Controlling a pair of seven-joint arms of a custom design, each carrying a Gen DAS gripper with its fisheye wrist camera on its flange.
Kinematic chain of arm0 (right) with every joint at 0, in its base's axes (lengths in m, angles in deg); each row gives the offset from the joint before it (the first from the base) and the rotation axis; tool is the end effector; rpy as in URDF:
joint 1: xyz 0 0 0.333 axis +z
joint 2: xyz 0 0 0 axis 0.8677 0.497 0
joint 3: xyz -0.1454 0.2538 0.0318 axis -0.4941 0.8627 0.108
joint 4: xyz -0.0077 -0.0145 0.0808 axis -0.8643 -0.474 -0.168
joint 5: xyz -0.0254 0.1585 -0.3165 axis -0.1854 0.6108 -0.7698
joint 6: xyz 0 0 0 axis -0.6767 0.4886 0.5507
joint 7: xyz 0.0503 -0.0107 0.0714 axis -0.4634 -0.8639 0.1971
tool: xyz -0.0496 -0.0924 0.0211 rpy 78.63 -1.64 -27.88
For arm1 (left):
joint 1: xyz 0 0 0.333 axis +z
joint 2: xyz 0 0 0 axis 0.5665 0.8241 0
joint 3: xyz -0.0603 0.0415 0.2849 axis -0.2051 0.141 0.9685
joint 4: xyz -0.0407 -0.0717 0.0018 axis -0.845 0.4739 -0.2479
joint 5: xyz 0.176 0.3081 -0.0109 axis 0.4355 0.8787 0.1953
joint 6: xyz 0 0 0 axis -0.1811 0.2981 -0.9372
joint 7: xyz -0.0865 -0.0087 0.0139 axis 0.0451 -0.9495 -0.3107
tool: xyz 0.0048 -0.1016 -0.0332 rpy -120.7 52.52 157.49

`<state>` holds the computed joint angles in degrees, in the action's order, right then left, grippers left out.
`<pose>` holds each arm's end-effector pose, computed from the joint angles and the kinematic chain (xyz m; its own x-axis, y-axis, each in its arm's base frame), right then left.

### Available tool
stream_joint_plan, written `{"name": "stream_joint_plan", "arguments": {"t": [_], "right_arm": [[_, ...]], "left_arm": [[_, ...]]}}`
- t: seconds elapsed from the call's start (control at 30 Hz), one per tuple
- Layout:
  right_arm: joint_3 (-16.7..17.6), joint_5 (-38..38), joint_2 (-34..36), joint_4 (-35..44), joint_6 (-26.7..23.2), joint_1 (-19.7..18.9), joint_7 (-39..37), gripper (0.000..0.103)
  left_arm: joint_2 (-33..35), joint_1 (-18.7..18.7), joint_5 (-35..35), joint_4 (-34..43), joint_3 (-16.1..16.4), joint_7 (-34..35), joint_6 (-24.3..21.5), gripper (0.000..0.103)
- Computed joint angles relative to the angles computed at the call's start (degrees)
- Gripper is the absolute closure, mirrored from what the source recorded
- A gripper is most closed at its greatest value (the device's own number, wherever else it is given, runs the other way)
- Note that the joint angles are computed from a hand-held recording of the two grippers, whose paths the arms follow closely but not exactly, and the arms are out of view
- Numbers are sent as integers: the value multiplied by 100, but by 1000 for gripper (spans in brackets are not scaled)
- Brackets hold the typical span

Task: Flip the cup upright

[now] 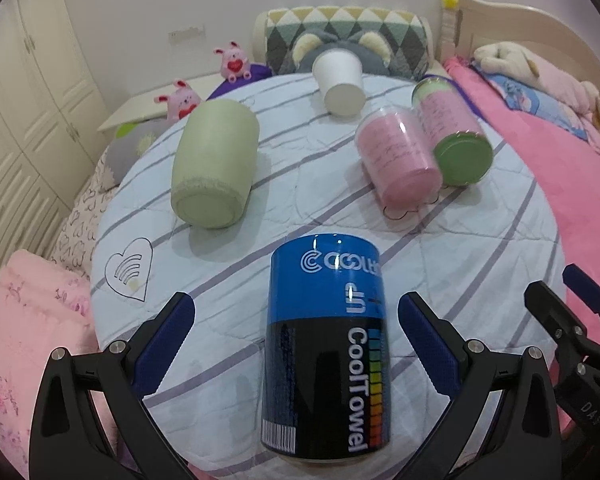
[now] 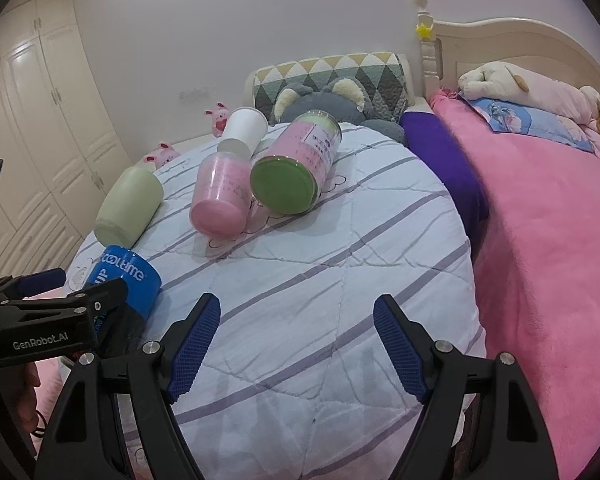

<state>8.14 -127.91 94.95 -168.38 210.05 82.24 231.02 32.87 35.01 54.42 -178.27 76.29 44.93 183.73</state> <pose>0.5509 0.2388 0.4423 -0.3003 -0.9292 -0.2155 -0.6219 0.3621 -0.6944 0.6407 -0.0787 0.4519 -0.3894 -0.9146 -0.1086 -0.7275 0.3777 -0.5728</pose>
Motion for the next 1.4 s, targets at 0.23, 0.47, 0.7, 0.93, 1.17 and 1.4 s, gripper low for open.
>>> {"name": "stream_joint_plan", "arguments": {"t": [0.23, 0.47, 0.7, 0.93, 1.17, 1.4], "right_arm": [[-41, 206, 141, 97, 87, -42, -204, 23], [-118, 477, 314, 267, 113, 1, -483, 23], [-190, 687, 392, 321, 111, 42, -669, 23], [-233, 789, 444, 375, 107, 87, -751, 23], [-271, 768, 437, 367, 141, 112, -754, 23], [-305, 695, 475, 434, 192, 122, -698, 23]], "left_arm": [[278, -103, 264, 390, 70, -216, -409, 0], [490, -119, 310, 695, 36, -242, -687, 0], [633, -60, 156, 967, -56, -87, -995, 1], [800, 25, -114, 1319, -112, 61, -1477, 30], [633, 52, -318, 1010, -158, 259, -951, 33], [698, 120, -679, 1081, -331, 530, -279, 33]]}}
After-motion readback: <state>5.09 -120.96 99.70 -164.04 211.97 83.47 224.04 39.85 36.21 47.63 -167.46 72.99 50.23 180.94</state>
